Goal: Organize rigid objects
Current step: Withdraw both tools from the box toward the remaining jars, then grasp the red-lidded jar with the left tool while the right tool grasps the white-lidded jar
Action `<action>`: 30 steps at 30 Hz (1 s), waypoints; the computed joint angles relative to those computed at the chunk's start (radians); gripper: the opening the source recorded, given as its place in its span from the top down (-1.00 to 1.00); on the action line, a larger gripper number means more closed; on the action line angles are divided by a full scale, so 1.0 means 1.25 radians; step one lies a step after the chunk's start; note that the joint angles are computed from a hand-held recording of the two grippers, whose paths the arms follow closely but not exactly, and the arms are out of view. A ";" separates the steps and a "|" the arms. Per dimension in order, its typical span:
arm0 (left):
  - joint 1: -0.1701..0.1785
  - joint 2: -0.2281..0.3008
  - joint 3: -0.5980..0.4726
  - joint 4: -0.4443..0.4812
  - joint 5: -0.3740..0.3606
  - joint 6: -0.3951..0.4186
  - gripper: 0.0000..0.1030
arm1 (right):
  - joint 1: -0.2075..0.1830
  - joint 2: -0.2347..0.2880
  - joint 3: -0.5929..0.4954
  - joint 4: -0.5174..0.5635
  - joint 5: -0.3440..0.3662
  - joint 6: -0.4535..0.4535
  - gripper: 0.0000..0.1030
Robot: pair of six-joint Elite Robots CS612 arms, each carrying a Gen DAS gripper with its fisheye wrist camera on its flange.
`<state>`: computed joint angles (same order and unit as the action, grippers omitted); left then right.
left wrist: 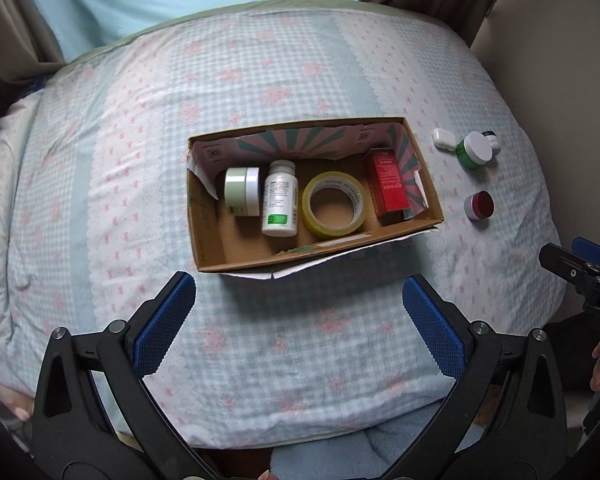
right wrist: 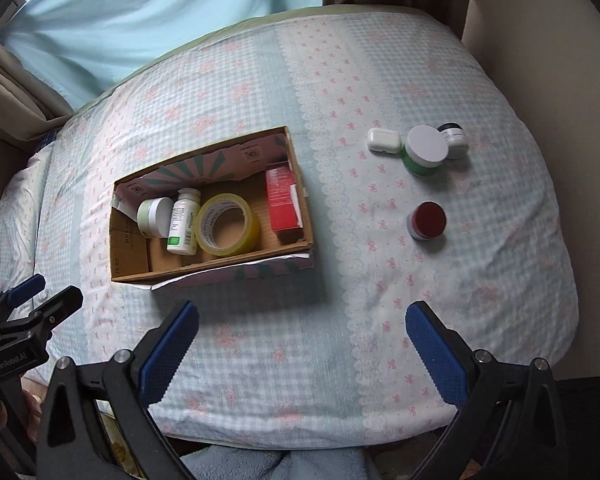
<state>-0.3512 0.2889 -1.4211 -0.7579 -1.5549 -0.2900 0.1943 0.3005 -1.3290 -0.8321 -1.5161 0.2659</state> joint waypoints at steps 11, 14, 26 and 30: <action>-0.091 -0.004 0.022 -0.042 0.027 0.023 -1.00 | -0.090 0.008 -0.082 0.001 -0.061 -0.114 -1.00; -0.115 -0.006 0.051 -0.062 0.046 -0.012 -1.00 | -0.120 0.006 -0.058 -0.020 -0.040 -0.202 -1.00; -0.189 -0.012 0.222 -0.152 0.040 -0.041 -0.99 | -0.201 0.001 0.109 -0.146 0.099 -0.685 -1.00; -0.204 -0.005 0.274 -0.192 0.037 -0.036 -0.99 | -0.209 -0.002 0.181 -0.191 0.164 -0.830 -1.00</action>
<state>-0.6058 0.2831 -1.0781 -0.9972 -1.5085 -0.3345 -0.0671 0.2975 -1.1027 -1.0712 -1.3111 -0.7711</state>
